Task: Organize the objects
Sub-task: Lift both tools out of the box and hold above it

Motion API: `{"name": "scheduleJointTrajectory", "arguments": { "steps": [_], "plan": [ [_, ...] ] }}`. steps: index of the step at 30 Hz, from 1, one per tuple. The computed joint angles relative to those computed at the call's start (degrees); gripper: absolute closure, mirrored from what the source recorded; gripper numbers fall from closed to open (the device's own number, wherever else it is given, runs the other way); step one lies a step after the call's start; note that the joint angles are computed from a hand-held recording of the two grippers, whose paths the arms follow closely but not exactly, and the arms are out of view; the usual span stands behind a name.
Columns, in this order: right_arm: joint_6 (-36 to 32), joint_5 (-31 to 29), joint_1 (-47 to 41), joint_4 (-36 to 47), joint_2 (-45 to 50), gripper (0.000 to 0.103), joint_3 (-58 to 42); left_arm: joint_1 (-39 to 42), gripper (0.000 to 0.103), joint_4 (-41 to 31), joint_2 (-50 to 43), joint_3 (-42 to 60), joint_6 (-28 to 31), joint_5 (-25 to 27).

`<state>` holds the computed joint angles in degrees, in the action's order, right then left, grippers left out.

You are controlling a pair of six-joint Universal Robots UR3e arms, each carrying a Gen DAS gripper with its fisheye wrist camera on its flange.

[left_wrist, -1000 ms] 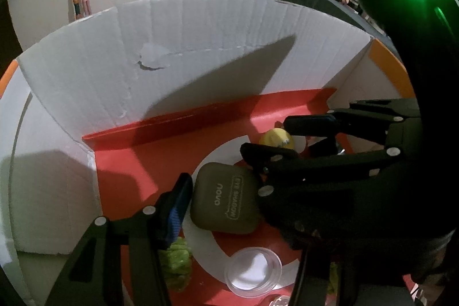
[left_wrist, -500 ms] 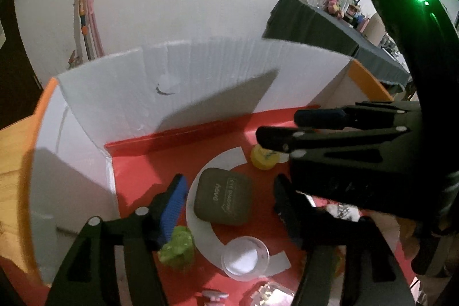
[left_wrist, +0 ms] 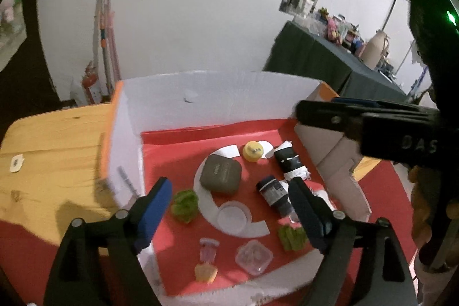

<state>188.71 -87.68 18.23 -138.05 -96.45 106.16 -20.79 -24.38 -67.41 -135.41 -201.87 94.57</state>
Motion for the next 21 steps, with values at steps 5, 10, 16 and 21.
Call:
{"name": "scheduleJointTrajectory", "arguments": {
  "steps": [5, 10, 16, 21],
  "plan": [
    [1.6, -4.1, 2.7, -2.8, -7.6, 0.027, 5.7, -5.1, 0.011, -2.3, 5.3, -0.8, -2.8, 7.6],
    [2.4, -7.0, 4.7, -5.5, -14.3, 0.019, 11.0, -13.7, 0.005, -2.9, 8.7, -1.9, -6.7, 18.8],
    [3.7, -11.5, 7.5, -11.4, -20.2, 0.012, 17.8, -22.0, 0.001, -1.9, 9.5, -3.9, -12.1, 29.3],
    [5.5, -18.3, 13.4, -24.2, -20.0, 0.010, 26.7, -28.9, 0.000, 2.0, 5.9, -6.2, -16.7, 38.2]
  ]
}}
